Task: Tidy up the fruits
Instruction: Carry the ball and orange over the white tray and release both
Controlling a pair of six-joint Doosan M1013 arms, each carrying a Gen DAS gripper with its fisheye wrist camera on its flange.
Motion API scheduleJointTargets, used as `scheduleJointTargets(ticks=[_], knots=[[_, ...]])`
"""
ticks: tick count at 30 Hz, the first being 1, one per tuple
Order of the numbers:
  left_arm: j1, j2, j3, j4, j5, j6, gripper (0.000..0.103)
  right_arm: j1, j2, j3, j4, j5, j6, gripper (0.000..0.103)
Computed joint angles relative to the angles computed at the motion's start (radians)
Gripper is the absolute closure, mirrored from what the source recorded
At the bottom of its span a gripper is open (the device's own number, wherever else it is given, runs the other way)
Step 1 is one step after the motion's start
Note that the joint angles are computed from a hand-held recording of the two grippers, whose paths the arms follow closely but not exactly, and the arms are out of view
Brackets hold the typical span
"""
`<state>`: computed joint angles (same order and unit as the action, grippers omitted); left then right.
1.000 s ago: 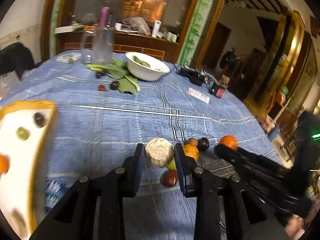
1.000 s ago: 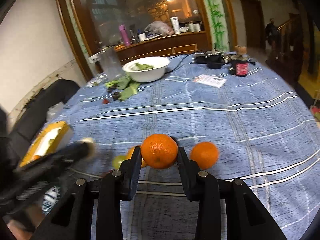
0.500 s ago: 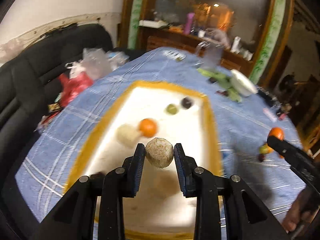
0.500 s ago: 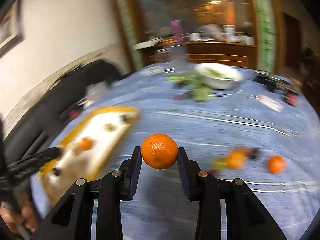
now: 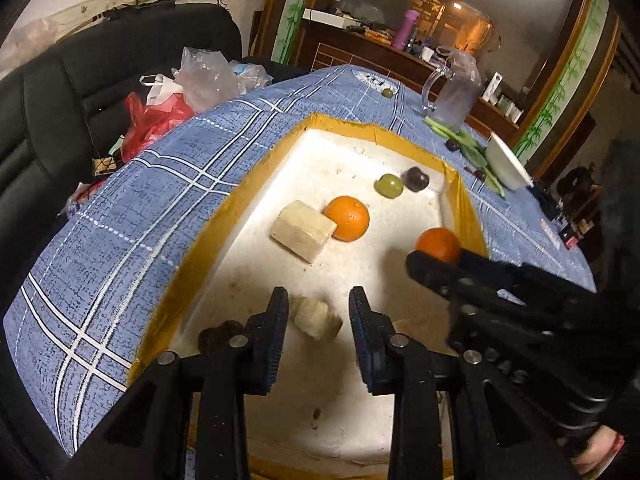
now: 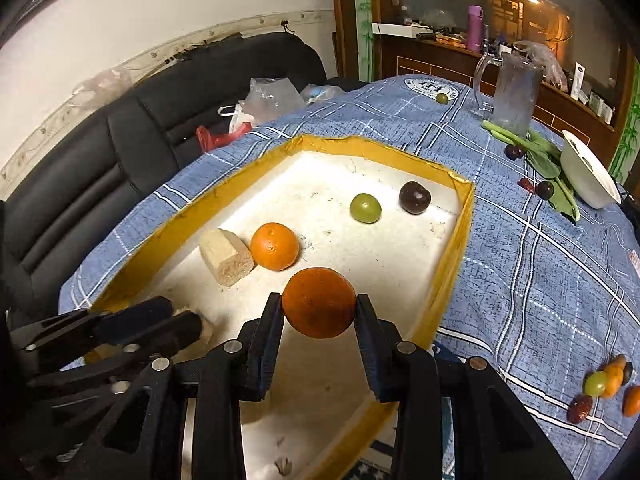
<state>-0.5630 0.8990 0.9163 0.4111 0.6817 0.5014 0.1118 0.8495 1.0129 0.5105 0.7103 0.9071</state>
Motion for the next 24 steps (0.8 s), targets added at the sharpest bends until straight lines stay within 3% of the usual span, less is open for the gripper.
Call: scheduleJointTargets(ticks=[2,13,18,22,24], knots=[[0.0,-0.01,0.018,0.009,-0.024,-0.018,0.056,0.002,0.0,0.0,-0.006,0.003,0.001,0.063],[-0.014,-0.048,0.061,0.022,-0.099,-0.055,0.047,-0.025,-0.073,0.101,0.084,-0.083,-0.049,0.056],[-0.03,-0.06,0.072,0.002,-0.16,-0.017,0.028,-0.054,-0.139,0.206,0.092,-0.147,-0.019,0.053],[-0.065,-0.054,0.039,0.069,-0.116,-0.057,0.009,-0.085,-0.192,0.292,0.083,-0.207,0.008,0.054],[-0.08,-0.06,0.039,0.045,-0.14,0.005,0.009,-0.102,-0.215,0.334,0.099,-0.233,0.002,0.054]])
